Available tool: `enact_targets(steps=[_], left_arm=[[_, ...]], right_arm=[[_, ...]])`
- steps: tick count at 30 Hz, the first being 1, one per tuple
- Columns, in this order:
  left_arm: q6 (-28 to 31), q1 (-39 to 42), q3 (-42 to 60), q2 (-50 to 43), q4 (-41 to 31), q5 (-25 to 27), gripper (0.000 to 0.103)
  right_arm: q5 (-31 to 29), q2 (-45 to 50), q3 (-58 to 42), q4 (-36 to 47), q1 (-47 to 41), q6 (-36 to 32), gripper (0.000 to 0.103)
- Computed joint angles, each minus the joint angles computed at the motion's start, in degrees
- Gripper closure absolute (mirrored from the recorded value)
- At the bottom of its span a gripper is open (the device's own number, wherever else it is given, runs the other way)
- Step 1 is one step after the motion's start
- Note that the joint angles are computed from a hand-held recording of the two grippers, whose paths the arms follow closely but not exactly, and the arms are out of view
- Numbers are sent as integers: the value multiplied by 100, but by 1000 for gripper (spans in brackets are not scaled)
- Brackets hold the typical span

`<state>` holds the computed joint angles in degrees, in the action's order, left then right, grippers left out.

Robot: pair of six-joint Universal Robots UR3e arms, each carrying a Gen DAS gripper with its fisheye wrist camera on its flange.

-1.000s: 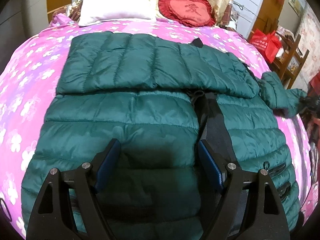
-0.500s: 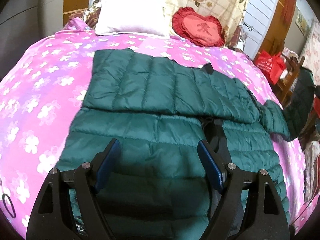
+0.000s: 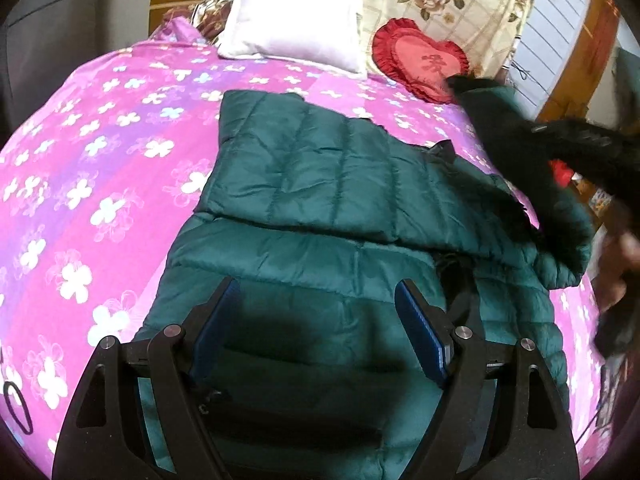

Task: Fold large clothes

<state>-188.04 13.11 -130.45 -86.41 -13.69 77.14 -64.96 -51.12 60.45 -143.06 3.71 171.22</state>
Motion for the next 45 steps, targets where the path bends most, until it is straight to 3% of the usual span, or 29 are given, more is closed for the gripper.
enact_targets(steps=[5,7,9,11,14,19,22,28,30,31,32,34,40,45], left_arm=[[-59,271,-32,1,-13,-251,23],[-81,376,-78,0,50,-393,23],[-94,492,-134,-9,123,-595,23],[-109,612,-203,-31,257,-874,23],[-90,684,-134,-91,239,-1293,23],[-334,361,528,-343,-19,-1411,23],[-691,-164,1359,-958,91,-969,19],[-1156,-1000,3667,-2659,-766,-80,19],[-1160,-1056,4165,-3049,-1065,-92,31],[-1170,-1069,4345,-3195,-1156,-65,58],[-1163,-1093,4497,-3278,-1278,38,73],[-1179,-1011,4376,-3194,-1130,-98,82],[-789,-763,3790,-2333,-650,158,87],[-358,-282,3147,-1772,-440,185,87]], right_arm=[[-271,1043,-872,559,511,55,91],[-281,1190,-1025,816,527,-10,87],[115,854,-509,631,367,-86,53],[646,159,381,427,56,-197,36],[818,-962,1656,33,-363,-469,35],[1126,-2692,3408,-16,-1555,-1010,25],[1329,-3354,3957,414,-2358,-1370,25],[1739,-4115,4673,975,-3667,-1758,25],[1756,-4176,4744,1060,-3918,-1835,25],[1762,-4191,4767,1103,-4014,-1872,25],[1753,-4187,4777,1107,-4069,-1853,25],[1798,-4057,4729,1020,-4136,-1709,25],[1725,-3013,4170,203,-3502,-717,25],[1061,-1970,3305,-454,-2470,-222,25]])
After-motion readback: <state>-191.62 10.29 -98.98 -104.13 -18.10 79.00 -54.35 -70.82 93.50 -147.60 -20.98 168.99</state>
